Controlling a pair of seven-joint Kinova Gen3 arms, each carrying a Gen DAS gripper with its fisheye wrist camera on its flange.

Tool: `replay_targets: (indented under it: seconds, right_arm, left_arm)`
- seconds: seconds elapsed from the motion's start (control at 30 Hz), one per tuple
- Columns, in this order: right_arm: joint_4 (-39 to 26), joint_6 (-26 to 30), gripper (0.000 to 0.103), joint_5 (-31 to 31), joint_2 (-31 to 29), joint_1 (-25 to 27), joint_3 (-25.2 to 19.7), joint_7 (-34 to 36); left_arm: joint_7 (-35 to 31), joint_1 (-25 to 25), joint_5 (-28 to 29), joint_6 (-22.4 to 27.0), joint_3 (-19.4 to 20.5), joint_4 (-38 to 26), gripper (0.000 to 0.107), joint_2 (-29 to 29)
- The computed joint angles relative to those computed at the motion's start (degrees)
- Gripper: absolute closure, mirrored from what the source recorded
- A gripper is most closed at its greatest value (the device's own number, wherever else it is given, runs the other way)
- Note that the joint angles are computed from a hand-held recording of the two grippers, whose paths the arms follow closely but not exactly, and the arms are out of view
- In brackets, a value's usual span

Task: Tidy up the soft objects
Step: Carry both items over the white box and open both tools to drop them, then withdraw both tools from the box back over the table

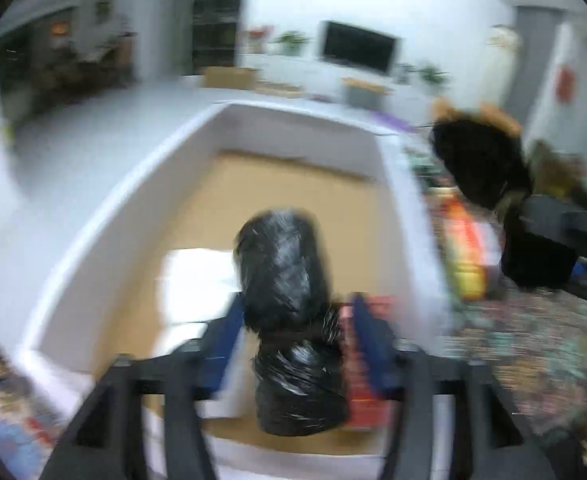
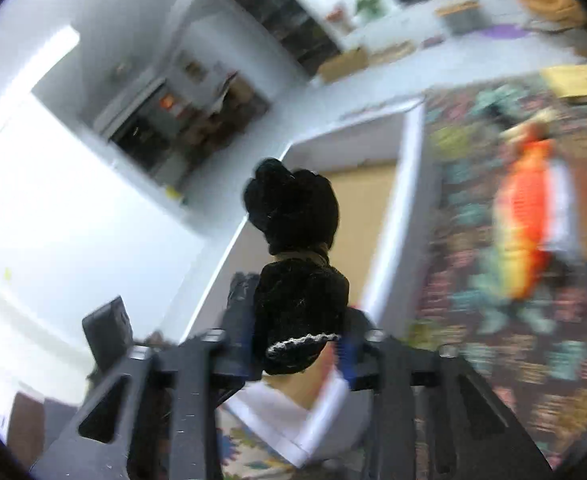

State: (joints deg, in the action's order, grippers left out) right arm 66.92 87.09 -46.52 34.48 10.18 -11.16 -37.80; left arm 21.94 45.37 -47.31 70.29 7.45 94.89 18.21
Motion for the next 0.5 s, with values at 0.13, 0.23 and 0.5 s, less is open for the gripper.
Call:
replay_targets:
  seconds: [0.13,0.23,0.5]
  right_arm:
    - [7.17,-7.75,0.024,1.81,-2.3,-2.77,2.39,3.7]
    - [11.3,-14.74,0.024,-0.39,-4.51,-4.09,10.35,10.69]
    - [11.84,-33.38,0.024,-3.09,-1.39,-9.89,31.59,14.06]
  left_arm:
    - [5.37,0.01,1.56,2.39,-0.19,3.66,0.008,-1.39]
    - [7.18,0.46,0.26,3.77,0.47,3.36,0.008,-0.57]
    - [0.96,4.03,-9.12,-2.15,2.17,-8.98,0.008,6.67]
